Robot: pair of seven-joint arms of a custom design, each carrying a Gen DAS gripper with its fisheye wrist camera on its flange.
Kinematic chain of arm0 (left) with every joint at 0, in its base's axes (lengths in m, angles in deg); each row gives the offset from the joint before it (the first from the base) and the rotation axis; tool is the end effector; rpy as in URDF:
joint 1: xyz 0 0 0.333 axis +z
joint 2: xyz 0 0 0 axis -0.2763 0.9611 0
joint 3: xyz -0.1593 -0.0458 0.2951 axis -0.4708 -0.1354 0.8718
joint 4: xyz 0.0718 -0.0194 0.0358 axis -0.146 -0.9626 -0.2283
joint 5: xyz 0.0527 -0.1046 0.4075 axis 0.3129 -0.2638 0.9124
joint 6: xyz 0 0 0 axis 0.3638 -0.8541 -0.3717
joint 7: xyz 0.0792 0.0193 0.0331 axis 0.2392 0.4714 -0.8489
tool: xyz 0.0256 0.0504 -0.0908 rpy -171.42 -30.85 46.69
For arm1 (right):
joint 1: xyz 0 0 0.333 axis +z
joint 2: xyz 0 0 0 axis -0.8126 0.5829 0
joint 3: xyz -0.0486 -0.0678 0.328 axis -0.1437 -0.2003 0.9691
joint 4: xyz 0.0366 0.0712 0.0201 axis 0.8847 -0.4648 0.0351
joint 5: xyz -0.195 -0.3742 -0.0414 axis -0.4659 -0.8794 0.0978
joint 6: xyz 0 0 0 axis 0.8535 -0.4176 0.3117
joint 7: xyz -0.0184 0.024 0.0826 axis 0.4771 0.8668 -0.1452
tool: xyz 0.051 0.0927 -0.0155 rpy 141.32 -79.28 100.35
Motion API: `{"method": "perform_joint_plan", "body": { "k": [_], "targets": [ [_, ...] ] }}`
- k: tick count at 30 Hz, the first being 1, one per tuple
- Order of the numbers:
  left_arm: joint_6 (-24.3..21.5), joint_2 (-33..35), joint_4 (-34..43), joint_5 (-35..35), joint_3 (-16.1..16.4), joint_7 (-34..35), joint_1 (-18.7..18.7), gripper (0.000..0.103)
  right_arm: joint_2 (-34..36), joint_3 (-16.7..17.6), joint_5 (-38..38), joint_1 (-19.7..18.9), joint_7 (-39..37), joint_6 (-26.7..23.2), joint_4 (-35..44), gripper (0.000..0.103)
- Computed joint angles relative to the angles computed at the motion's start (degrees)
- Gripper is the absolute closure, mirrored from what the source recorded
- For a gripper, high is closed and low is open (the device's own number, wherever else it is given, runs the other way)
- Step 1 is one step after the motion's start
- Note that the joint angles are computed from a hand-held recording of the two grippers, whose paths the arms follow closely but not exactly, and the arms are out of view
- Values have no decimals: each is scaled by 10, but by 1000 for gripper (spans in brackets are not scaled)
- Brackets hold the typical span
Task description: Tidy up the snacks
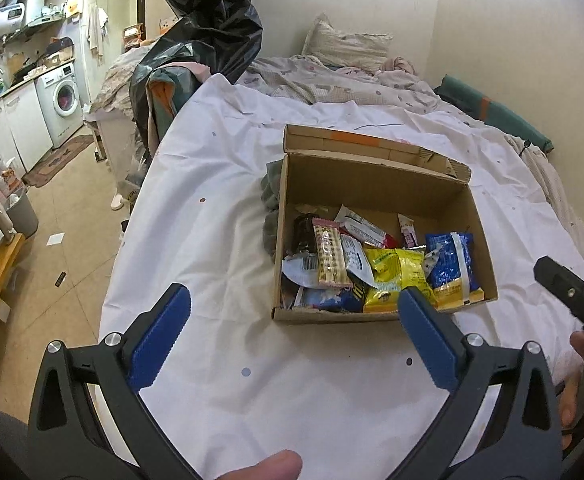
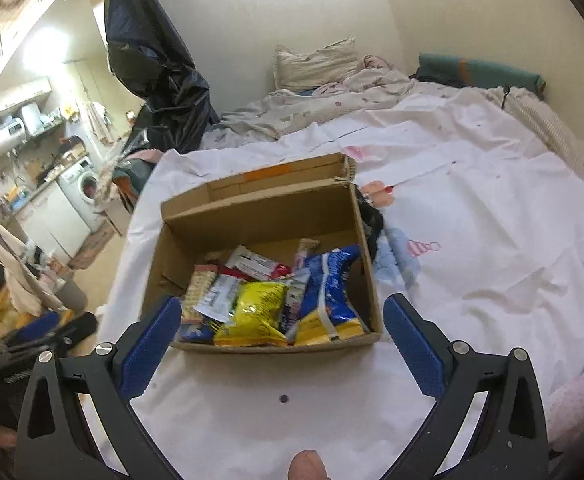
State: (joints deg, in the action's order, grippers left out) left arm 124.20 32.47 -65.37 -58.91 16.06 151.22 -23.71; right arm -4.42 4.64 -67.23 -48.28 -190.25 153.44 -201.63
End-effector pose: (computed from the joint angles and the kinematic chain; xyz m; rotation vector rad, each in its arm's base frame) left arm 0.6179 -0.1936 0.5416 -1.3473 2.2342 -1.0130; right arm 0.4818 0.1949 0.5513 -1.0900 2.0617 -0.7784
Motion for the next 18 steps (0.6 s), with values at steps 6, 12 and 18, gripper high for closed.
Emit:
{"method": "perform_joint_plan", "body": {
  "k": [6, 12, 18],
  "targets": [
    [49, -5, -21, 5, -4, 19, -6, 0, 11, 9, -20, 7, -6, -49, 12, 0],
    [47, -1, -17, -3, -7, 30, -7, 0, 30, -4, -22, 24, -12, -66, 24, 0],
    [50, -4, -20, -18, -8, 46, -8, 0, 42, -13, -21, 39, -26, -75, 31, 0]
  ]
}}
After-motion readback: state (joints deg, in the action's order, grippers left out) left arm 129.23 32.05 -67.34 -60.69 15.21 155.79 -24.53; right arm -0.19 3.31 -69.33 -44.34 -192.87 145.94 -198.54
